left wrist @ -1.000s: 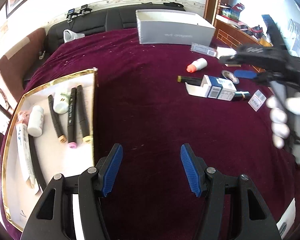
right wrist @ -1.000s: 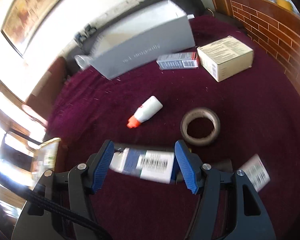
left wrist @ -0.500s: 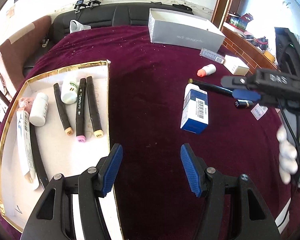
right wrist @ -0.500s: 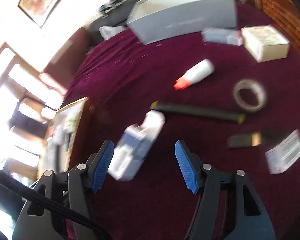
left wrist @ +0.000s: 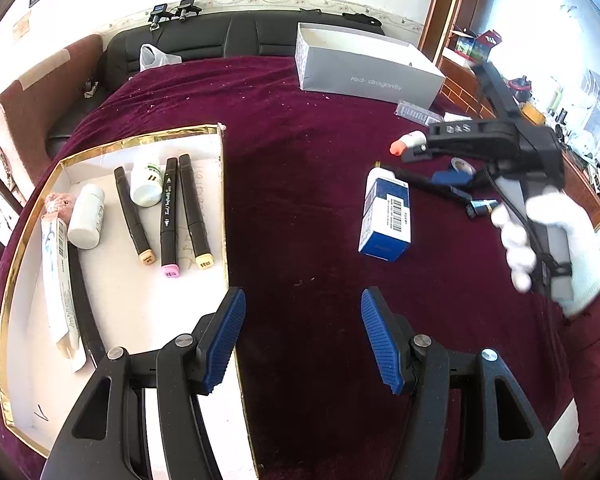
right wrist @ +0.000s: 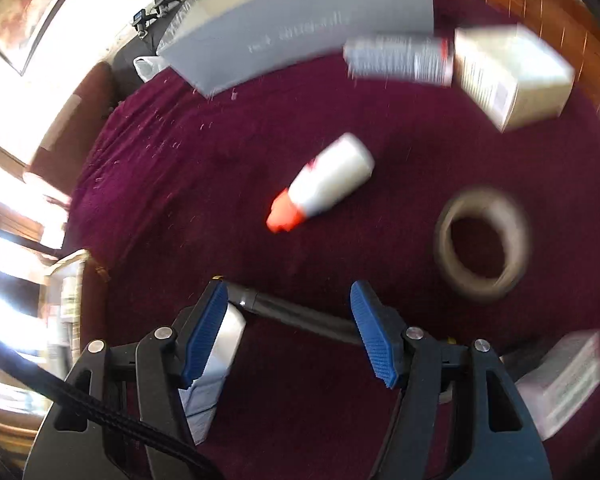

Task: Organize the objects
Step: 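Grasp the yellow-capped black marker with the right gripper, then grasp the blue-white medicine box with the left gripper while right holds marker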

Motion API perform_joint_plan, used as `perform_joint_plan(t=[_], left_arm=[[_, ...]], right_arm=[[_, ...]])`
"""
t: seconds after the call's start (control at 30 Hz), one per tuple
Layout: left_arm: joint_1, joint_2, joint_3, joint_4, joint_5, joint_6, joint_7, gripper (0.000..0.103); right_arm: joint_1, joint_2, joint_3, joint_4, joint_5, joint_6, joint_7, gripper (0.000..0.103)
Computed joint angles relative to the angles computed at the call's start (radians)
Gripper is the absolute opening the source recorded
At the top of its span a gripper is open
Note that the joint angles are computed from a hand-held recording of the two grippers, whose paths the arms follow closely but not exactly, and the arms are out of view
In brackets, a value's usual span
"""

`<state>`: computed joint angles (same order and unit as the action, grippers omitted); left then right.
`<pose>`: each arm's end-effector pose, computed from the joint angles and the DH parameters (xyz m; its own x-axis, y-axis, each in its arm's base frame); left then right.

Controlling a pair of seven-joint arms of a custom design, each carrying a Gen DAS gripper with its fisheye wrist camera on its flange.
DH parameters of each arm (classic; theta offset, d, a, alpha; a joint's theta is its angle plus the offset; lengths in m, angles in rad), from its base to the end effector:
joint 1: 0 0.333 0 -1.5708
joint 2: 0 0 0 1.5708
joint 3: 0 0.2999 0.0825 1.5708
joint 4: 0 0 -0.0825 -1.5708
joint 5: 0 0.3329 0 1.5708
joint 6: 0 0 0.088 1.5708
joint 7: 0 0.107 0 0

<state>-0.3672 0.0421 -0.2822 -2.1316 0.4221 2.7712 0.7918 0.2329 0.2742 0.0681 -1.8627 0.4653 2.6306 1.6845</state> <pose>0.4257 -0.3433 0.4674 -0.2489 -0.9612 0.1191 -0.7989 0.1342 -0.5863 0.5893 0.1678 0.4359 -0.0727 -0.8966 -0.4368 -0.9087 0.2400 -0.3415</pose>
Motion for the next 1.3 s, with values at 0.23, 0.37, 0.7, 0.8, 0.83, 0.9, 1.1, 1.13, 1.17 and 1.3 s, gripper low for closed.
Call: perform_joint_plan(t=[0.23,0.37,0.7,0.8,0.83,0.9,1.1,1.13,1.17,1.3], left_arm=[[0.008,0.007,0.001,-0.006,-0.049,0.02,0.032,0.054],[0.003,0.017,-0.002,0.002,-0.058,0.017,0.041,0.054],[-0.022,0.031,-0.007,0.031,-0.032,-0.013,0.043,0.054],[-0.024,0.033,-0.003,0.039,-0.012,-0.026,0.023,0.054],[-0.024,0.037,-0.003,0.044,-0.009,-0.03,0.019,0.054],[-0.025,0.046,-0.003,0.054,-0.004,-0.037,0.019,0.054],[-0.047,0.103,-0.001,0.127,0.05,-0.084,0.008,0.054],[-0.052,0.117,0.0,0.145,0.055,-0.095,0.01,0.054],[-0.057,0.129,0.0,0.161,0.058,-0.103,0.013,0.054],[-0.078,0.179,0.004,0.226,0.076,-0.133,0.027,0.054]], right_arm=[[-0.055,-0.099,0.057,-0.14,0.363,-0.043,-0.28,0.065],[0.044,-0.158,-0.004,-0.233,-0.006,0.077,-0.103,0.065],[0.161,-0.088,-0.055,-0.134,-0.721,0.011,0.333,0.034],[0.159,-0.115,-0.057,-0.178,-0.741,0.044,0.365,0.016],[0.152,-0.124,-0.054,-0.191,-0.726,0.048,0.364,0.012],[0.137,-0.145,-0.05,-0.216,-0.701,0.05,0.369,0.012],[0.083,-0.262,-0.03,-0.378,-0.629,0.107,0.376,0.012],[0.074,-0.284,-0.025,-0.409,-0.611,0.124,0.367,0.012],[0.067,-0.3,-0.019,-0.434,-0.598,0.14,0.361,0.012],[0.044,-0.341,0.003,-0.496,-0.549,0.188,0.334,0.012]])
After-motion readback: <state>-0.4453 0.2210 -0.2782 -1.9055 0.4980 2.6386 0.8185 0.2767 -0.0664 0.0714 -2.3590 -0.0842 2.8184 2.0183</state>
